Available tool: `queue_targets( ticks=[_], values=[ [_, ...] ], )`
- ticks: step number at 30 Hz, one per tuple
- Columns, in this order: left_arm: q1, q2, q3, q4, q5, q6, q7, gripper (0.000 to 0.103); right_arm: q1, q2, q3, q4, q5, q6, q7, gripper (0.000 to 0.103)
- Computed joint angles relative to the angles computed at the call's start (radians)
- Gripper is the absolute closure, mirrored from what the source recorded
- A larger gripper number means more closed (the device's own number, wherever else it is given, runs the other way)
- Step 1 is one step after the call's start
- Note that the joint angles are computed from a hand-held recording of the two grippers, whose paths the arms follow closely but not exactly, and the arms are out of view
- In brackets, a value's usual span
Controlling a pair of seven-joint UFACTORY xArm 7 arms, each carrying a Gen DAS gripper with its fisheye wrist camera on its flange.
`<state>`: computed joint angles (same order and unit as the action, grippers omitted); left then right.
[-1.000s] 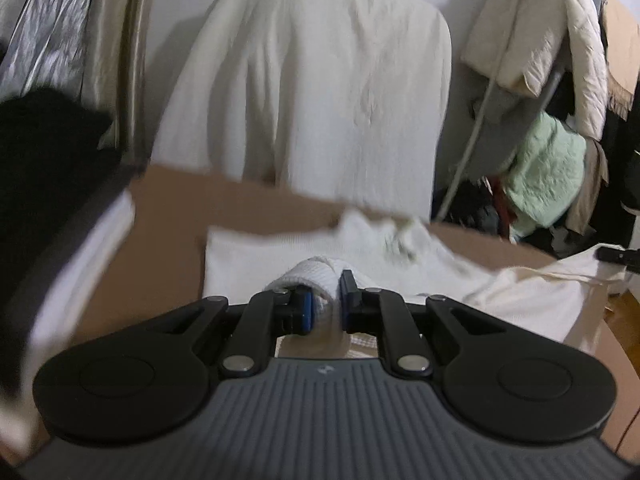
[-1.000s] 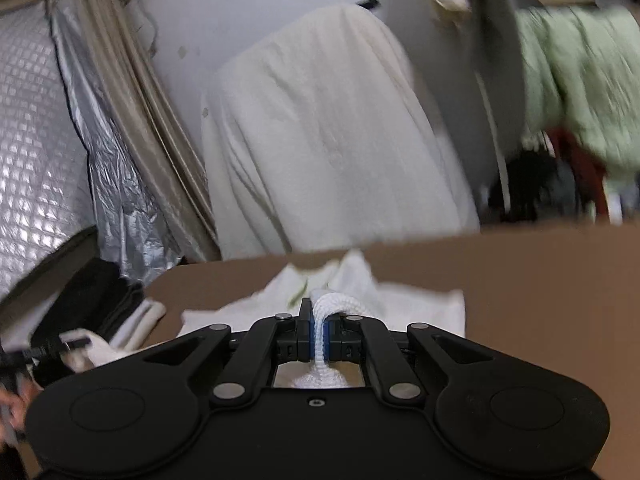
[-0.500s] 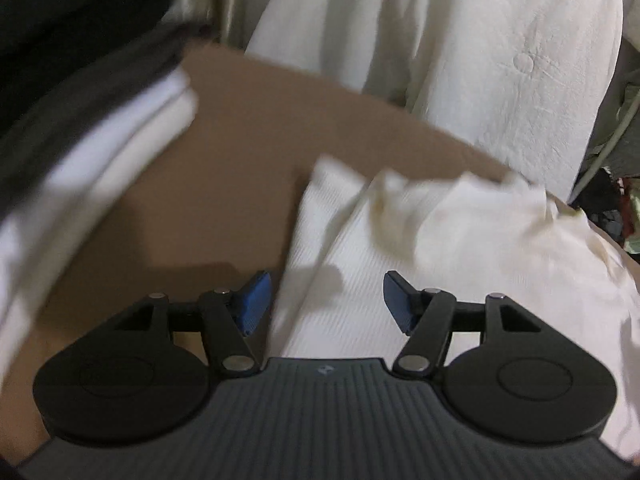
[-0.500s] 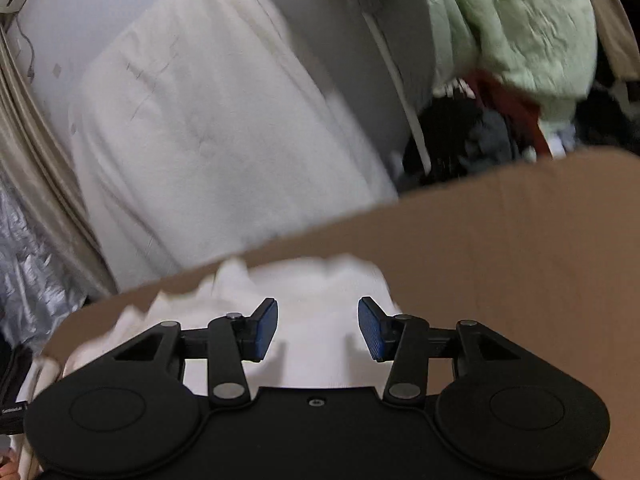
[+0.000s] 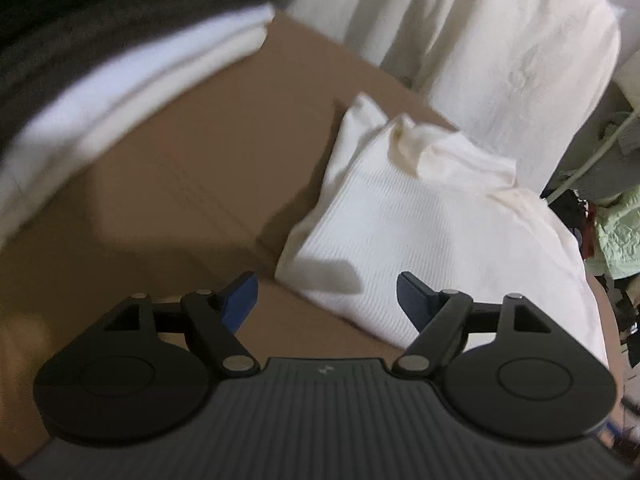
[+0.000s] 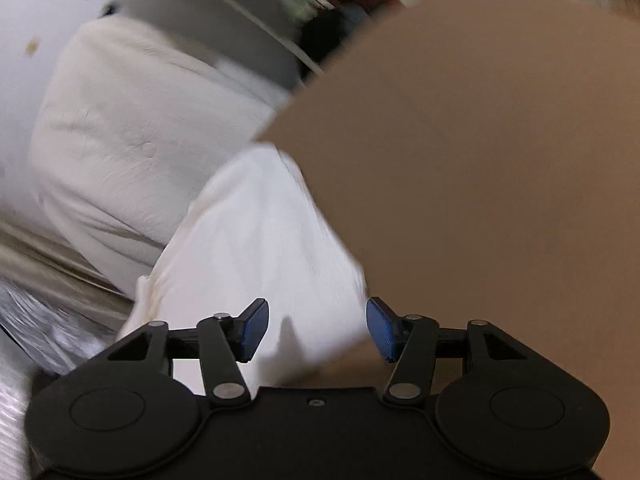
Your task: Fold clothes
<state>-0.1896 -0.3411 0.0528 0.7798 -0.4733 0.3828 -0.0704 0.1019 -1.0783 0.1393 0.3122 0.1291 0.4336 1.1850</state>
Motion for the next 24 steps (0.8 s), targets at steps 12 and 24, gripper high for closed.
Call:
queue_targets(
  ticks=[12, 24],
  values=[
    [0.117, 0.007, -0.118, 0.033, 0.255, 0.059, -0.163, 0.028, -0.004, 0.22, 0.037, -0.043, 0.011, -0.334, 0.058, 0.032],
    [-0.068, 0.148, 0.066, 0.104, -0.448, 0.022, 0.397, 0.041, 0.195, 0.21, -0.091, -0.177, 0.121, -0.598, 0.192, 0.033]
  ],
)
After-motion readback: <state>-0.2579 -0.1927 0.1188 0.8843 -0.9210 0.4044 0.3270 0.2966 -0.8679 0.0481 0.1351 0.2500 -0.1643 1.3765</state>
